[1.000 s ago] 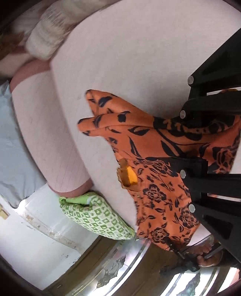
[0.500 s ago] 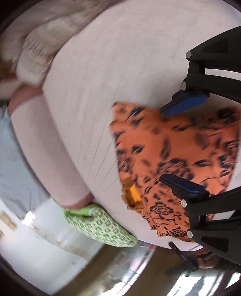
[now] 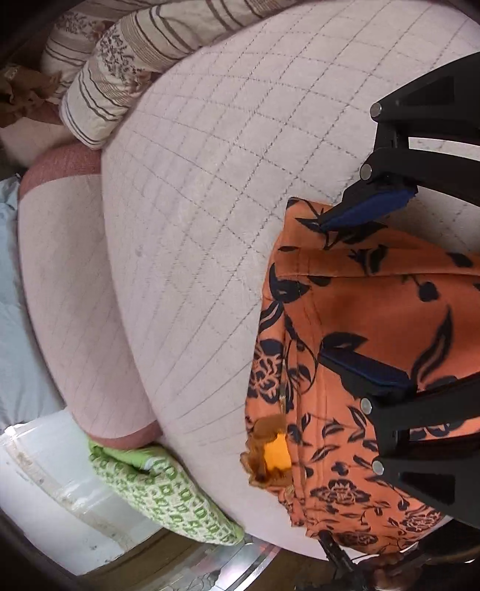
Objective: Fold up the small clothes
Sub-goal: 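Release the blouse and lift both tools away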
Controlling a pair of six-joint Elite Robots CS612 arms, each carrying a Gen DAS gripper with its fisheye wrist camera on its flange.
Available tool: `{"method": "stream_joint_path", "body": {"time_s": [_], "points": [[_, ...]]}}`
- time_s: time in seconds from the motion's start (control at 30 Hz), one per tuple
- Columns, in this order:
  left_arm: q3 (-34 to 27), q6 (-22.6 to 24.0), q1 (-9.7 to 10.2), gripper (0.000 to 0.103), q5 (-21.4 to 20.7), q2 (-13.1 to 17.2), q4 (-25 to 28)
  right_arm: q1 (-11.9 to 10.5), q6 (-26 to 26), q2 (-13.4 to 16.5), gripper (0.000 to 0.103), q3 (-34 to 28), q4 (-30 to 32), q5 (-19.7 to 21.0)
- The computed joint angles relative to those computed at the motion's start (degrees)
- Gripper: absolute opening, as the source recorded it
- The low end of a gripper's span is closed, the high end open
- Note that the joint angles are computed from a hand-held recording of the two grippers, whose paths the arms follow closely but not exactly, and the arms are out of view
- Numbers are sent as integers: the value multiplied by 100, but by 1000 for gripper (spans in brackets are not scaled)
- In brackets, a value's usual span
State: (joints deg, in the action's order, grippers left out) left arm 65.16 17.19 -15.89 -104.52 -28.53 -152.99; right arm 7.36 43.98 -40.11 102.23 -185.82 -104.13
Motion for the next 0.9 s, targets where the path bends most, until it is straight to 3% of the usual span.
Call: {"method": "stream_joint_path", "body": {"time_s": [0.03, 0.07, 0.3, 0.37, 0.43, 0.5, 0.53, 0.57, 0.63, 0.73, 0.77, 0.8, 0.9], "points": [[66, 78, -34, 3, 184, -25, -128, 4, -52, -7, 23, -40, 150, 1], [90, 142, -55, 3, 291, -51, -143, 46, -65, -40, 10, -51, 236, -162], [337, 55, -34, 3, -136, -229, -1338, 381, -395, -311, 6, -8, -22, -1578], [182, 93, -88, 3, 52, -127, -1309, 326, -387, -297, 6, -20, -73, -1642], [-184, 34, -182, 9, 421, 128, -795, 143, -250, -160, 9, -69, 20, -1206], [-540, 29, -279, 19, 978, 392, -120, 7, -24, -40, 21, -175, 514, -796], [-579, 4, -286, 20, 1021, 405, -69, -50, 129, 20, 21, -185, 691, -619], [-486, 20, -267, 22, 915, 341, -257, -46, 337, 23, 21, -142, 628, -578], [-298, -105, -234, 42, 744, 216, -593, 49, 458, -54, 28, -23, 453, -889], [106, -189, -185, 46, 579, -92, -1141, 265, 412, -261, 47, 113, 291, -1537], [255, -198, -178, 46, 477, -201, -1241, 344, 391, -325, 61, 206, -51, -1637], [503, -195, -166, 46, 286, -362, -1407, 398, 331, -360, 67, 268, -390, -1582], [1111, -1, -127, 54, -80, -690, -1641, 503, 13, -390, 71, 412, -1396, -758]]}}
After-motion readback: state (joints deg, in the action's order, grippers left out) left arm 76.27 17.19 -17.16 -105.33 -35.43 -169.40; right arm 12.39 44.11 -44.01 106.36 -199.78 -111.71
